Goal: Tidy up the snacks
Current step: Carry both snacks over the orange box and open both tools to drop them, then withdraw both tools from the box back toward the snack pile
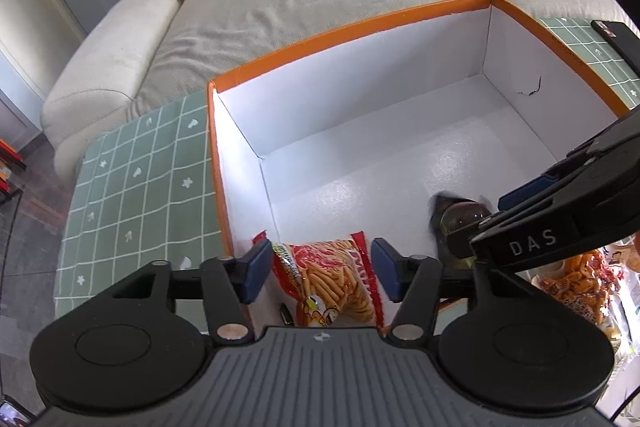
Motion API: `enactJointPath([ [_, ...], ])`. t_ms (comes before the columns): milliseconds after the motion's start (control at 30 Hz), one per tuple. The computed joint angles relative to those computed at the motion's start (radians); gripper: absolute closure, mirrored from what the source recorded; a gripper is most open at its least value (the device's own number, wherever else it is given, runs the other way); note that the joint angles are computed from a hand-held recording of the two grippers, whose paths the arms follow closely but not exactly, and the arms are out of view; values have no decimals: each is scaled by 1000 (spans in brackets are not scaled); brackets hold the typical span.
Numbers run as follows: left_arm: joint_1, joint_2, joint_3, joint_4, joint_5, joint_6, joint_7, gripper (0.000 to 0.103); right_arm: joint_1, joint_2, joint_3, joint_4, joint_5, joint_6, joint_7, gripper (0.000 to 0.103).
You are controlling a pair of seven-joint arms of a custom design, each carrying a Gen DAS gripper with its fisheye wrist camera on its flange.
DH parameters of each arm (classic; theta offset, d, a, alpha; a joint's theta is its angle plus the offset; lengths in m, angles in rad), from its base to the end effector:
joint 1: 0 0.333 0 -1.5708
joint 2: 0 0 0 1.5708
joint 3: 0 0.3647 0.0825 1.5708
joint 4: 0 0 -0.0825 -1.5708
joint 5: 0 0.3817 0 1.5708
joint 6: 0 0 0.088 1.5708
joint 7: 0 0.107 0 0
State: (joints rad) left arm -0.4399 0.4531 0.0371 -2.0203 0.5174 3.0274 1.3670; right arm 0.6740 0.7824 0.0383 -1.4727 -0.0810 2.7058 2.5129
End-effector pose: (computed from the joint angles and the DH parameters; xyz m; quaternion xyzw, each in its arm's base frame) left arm 0.5901 -0.2944 0.3251 -0.4021 0.8708 -0.1843 0.2145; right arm 0.6007 0.5120 0.2984 -0.6238 0.7487 -0.0036 0.2241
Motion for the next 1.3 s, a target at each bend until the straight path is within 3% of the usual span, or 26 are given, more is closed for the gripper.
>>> enactJointPath([
  [100,8,-5,-7,-6,-8,6,7,29,12,-4,-18,11,-20,-31,3,49],
  [233,-33,-17,45,-22,27,36,-25,26,39,-16,-42,17,-61,-78,26,38],
  [367,11,-36,-2,-39,2,42,8,22,66,-40,-71,1,-116,-123,82,22],
  [567,25,-80,-6,-87,-37,118,35,21,87,-132,-96,-119,-199,-53,174,18],
  [733,82,-118,-60,-124,-161,179,54,21,144,-196,-152,-186,-334,-20,299,17],
  [767,103,-126,-82,-133,-190,192,56,21,155,-209,-162,-201,-366,-10,330,17],
  [833,195,-140,-179,-158,-244,223,75,21,176,-235,-179,-230,-434,9,390,16],
  [867,210,-150,-195,-175,-266,244,76,21,190,-246,-189,-242,-473,15,426,15],
  [967,212,-180,-199,-239,-313,333,95,21,246,-277,-227,-273,-613,18,550,12],
  [1133,261,-228,-250,-353,-321,456,141,21,357,-313,-277,-301,-858,-83,762,12],
  [1300,224,-254,-237,-452,-397,572,192,21,432,-330,-262,-320,-1022,-235,922,12],
])
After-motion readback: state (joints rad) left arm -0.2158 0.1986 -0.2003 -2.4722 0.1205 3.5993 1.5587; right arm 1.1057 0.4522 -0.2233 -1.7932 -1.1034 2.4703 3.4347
